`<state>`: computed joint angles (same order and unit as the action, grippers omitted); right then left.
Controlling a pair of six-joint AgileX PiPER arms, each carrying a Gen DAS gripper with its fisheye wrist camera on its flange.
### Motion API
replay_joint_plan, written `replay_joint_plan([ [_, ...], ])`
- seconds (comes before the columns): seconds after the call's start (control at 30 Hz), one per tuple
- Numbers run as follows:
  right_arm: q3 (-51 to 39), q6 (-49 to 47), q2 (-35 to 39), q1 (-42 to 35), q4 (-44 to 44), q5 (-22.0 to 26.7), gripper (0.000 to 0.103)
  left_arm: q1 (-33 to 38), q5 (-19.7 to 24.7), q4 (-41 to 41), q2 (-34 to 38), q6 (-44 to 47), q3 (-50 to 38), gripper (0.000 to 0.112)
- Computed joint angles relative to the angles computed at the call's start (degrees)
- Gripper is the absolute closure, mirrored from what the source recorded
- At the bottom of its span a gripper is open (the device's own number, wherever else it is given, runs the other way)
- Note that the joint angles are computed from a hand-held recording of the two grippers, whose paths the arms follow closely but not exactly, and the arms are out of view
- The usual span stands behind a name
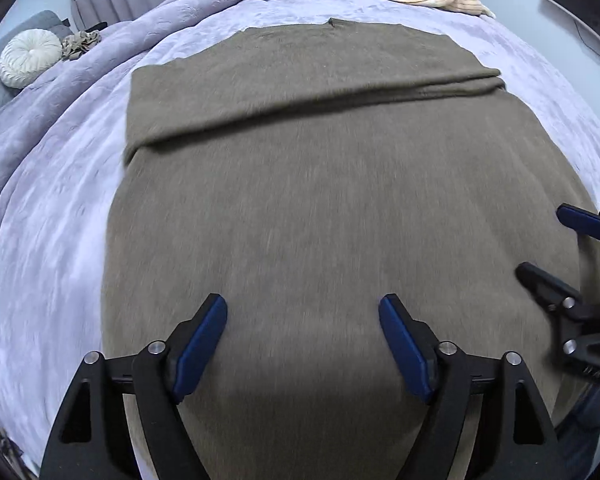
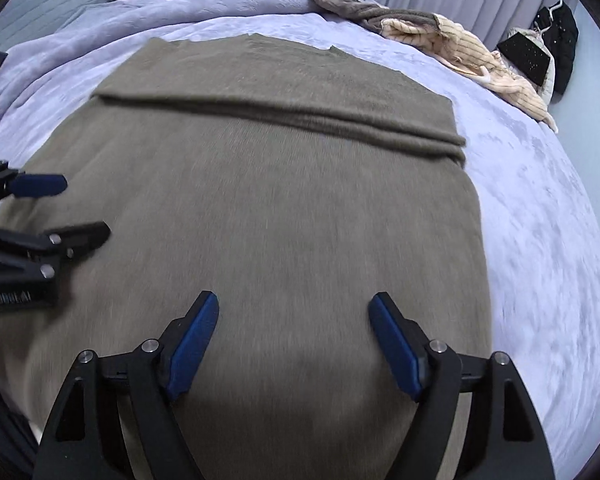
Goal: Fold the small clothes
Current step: 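Move both grippers to the sweater hem, spaced apart along it, then close both grippers on the sweater hem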
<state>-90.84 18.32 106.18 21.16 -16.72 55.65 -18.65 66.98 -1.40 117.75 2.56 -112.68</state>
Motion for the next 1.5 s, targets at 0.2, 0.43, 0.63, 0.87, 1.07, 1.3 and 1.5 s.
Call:
replay_joint_plan([
  [0.2, 17.92, 6.96, -13.44, 3.73, -1.94, -5.45, 0.020, 2.09, -7.86, -2.19, -14.34, 1.91, 21.27, 0.031],
  [0.43, 16.28, 12.02, -16.45, 11.69, -8.87, 1.13, 0.019, 1.78, -5.87, -8.99, -18.10, 1.71, 19.73, 0.031],
  [0.63, 11.95, 10.38, -10.24, 13.64, -7.38, -1.38, 0.019, -5.69, -7.59, 2.15, -14.95, -3.57, 21.87, 0.025],
  [0.87, 23.43, 10.95, -17.29, 12.82, -6.48, -3.29, 0.018, -1.81, -8.59, -1.03, -23.38, -3.38, 31.85, 0.014],
  [1.07, 27.20, 14.19, -26.45, 10.95, -6.89, 1.00, 0.018, 16.54, -6.42, -17.73, -29.67, 3.79, 38.25, 0.014],
  [1.3, 35.21, -0.91, -30.70, -7.68, 12.08, -6.74, 0.018, 22.16, 1.23, -29.43, -22.72, 15.12, 37.06, 0.014],
  [1.5, 37.34, -5.40, -30.32, -6.49, 17.37, -13.68, 0.024, 14.95, 0.51, -26.54, -19.46, 11.99, 33.06, 0.014],
])
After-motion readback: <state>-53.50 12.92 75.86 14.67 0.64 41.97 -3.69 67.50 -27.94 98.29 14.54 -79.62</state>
